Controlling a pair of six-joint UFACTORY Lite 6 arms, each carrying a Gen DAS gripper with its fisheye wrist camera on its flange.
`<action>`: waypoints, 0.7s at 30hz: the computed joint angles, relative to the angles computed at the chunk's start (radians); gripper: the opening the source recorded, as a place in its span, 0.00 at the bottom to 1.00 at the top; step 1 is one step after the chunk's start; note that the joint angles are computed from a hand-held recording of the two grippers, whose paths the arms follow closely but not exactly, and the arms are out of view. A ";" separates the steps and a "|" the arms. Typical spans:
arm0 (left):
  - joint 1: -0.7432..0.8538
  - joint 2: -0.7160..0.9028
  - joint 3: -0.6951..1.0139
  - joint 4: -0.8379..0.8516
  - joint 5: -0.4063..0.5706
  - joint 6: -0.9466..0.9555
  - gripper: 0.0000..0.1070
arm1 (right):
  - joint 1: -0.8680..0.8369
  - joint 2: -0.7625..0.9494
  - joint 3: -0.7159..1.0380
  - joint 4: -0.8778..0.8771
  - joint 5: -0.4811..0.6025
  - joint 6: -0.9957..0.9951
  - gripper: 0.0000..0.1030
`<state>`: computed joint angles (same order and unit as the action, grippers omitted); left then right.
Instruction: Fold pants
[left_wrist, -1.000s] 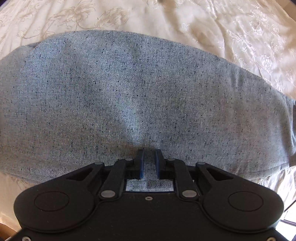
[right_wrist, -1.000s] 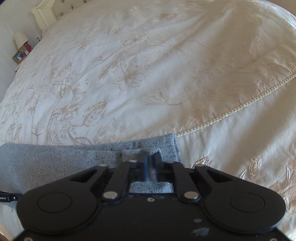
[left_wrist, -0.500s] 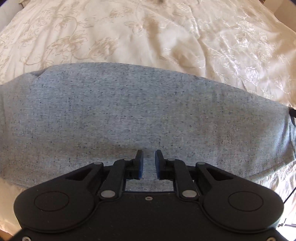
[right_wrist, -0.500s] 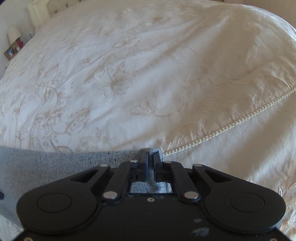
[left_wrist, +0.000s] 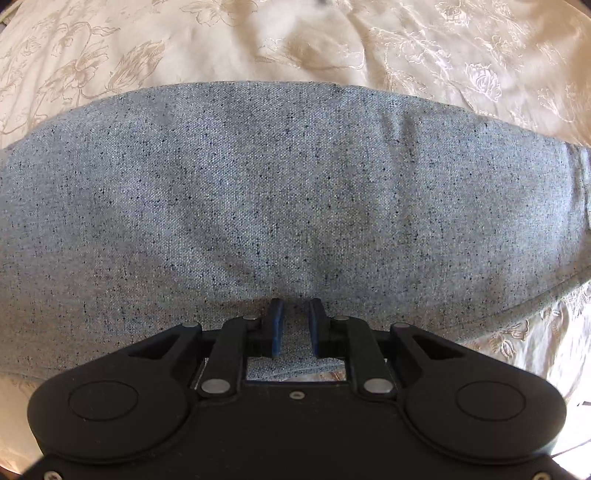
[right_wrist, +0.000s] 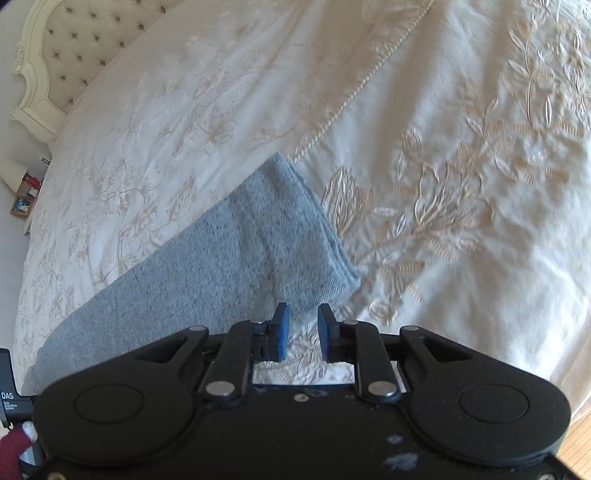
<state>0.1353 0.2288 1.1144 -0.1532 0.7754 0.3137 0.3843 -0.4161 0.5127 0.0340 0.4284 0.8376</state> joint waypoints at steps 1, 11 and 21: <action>0.003 0.001 0.001 -0.003 0.001 0.004 0.20 | 0.015 0.014 -0.008 -0.005 -0.016 0.028 0.20; -0.049 -0.050 -0.048 0.045 -0.028 -0.076 0.20 | 0.031 0.234 0.099 -0.245 -0.056 0.320 0.06; 0.103 -0.235 -0.114 0.000 0.048 0.045 0.25 | 0.104 0.322 0.186 -0.362 0.023 0.477 0.17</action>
<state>0.2383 -0.0063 1.0002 -0.1531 0.8238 0.3584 0.4883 -0.0939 0.6987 -0.3280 0.4517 1.3147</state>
